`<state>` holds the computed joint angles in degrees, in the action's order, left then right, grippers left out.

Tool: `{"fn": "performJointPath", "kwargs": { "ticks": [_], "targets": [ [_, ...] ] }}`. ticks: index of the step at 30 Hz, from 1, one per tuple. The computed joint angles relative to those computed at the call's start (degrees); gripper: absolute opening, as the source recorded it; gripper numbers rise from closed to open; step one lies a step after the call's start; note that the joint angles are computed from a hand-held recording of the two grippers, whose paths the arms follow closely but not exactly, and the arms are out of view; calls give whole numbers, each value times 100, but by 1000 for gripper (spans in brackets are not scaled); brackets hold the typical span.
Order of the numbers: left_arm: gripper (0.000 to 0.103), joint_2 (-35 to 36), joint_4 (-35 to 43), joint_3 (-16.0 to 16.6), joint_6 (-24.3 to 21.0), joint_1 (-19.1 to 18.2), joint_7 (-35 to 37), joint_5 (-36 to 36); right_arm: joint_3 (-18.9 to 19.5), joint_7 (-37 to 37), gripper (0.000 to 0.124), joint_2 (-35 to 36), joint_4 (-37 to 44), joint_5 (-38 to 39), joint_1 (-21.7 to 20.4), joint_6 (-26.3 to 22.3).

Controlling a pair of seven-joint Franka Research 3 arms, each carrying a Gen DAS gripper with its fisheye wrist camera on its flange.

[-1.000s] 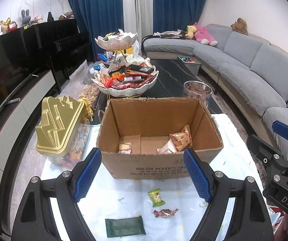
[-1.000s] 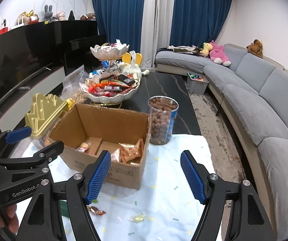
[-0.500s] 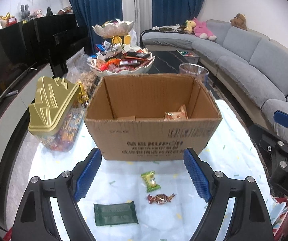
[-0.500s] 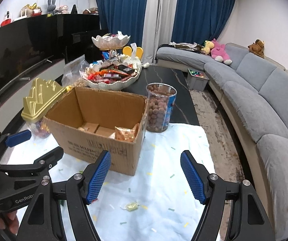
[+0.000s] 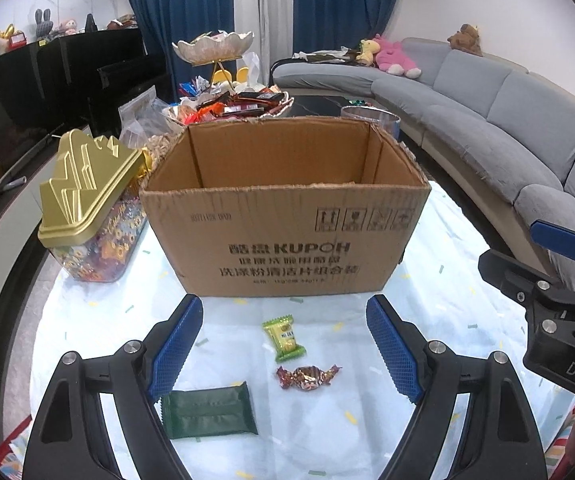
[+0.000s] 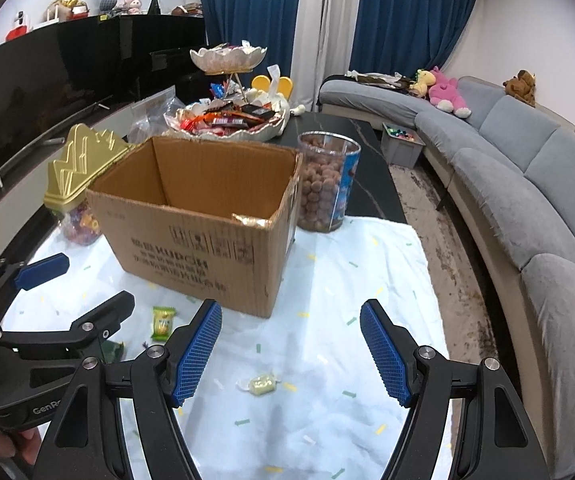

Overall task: Organize snacks
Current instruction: 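Withdraw both tools from the box toward the loose candies on the cloth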

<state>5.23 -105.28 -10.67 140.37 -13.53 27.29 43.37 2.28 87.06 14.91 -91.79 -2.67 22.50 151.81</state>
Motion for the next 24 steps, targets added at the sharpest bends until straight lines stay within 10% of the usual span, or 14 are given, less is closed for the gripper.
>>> {"fn": "performJointPath", "kwargs": {
  "ticks": [24],
  "targets": [
    [80, 198, -589, 62, 595, -98, -514, 413, 168, -866, 73, 84, -627, 642, -132, 237]
  ]
}}
